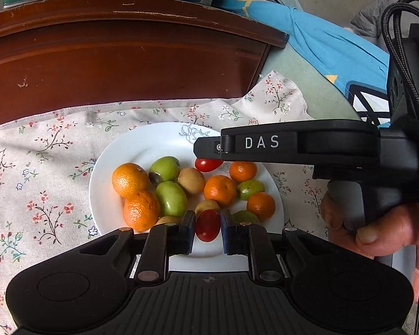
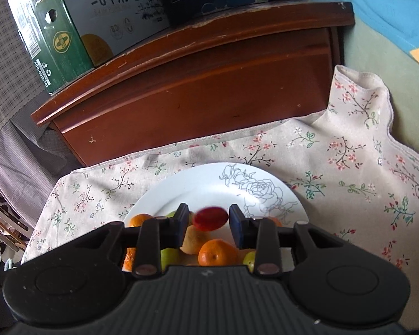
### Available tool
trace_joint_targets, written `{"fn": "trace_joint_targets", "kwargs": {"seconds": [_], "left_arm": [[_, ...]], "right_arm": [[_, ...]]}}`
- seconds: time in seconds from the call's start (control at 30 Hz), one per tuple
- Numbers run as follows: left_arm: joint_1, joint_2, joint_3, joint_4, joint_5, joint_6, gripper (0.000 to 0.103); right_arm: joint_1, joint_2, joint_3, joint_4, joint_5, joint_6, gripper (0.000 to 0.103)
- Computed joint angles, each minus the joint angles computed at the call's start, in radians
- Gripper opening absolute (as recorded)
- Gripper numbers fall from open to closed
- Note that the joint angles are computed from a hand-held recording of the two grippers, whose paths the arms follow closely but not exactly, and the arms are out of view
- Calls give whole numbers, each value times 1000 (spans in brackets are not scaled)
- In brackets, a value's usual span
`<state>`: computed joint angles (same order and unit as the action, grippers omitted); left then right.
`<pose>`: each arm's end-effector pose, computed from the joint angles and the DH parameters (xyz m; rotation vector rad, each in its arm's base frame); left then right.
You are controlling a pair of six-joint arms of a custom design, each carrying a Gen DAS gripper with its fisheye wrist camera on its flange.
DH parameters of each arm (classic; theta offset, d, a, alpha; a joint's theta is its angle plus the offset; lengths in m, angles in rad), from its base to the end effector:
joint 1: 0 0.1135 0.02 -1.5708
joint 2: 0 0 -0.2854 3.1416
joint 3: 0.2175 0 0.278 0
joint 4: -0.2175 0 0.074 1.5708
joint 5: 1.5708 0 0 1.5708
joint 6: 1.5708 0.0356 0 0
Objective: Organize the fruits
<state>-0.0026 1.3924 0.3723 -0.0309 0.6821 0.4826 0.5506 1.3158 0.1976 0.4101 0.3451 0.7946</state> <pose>0.2129 -0.0230 0.1062 0.7975 2.2783 -0.6766 0.1787 0.0956 0.1019 0.4517 2.2052 0.3375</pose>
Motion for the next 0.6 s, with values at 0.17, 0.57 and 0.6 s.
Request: {"fn": "trace_joint_targets", "kwargs": {"seconds": [0.17,0.57,0.6], "left_arm": [[8,-43,8,-46,-1,14,20],[215,-391,47,-441,44,154,84],[237,-413,50,-477,48,169,87]], "right_arm": [[-3,-72,0,-59,-10,-7,41],[234,-533,82,-736,232,249,76],[270,-563,86,-785,253,284,78]]}}
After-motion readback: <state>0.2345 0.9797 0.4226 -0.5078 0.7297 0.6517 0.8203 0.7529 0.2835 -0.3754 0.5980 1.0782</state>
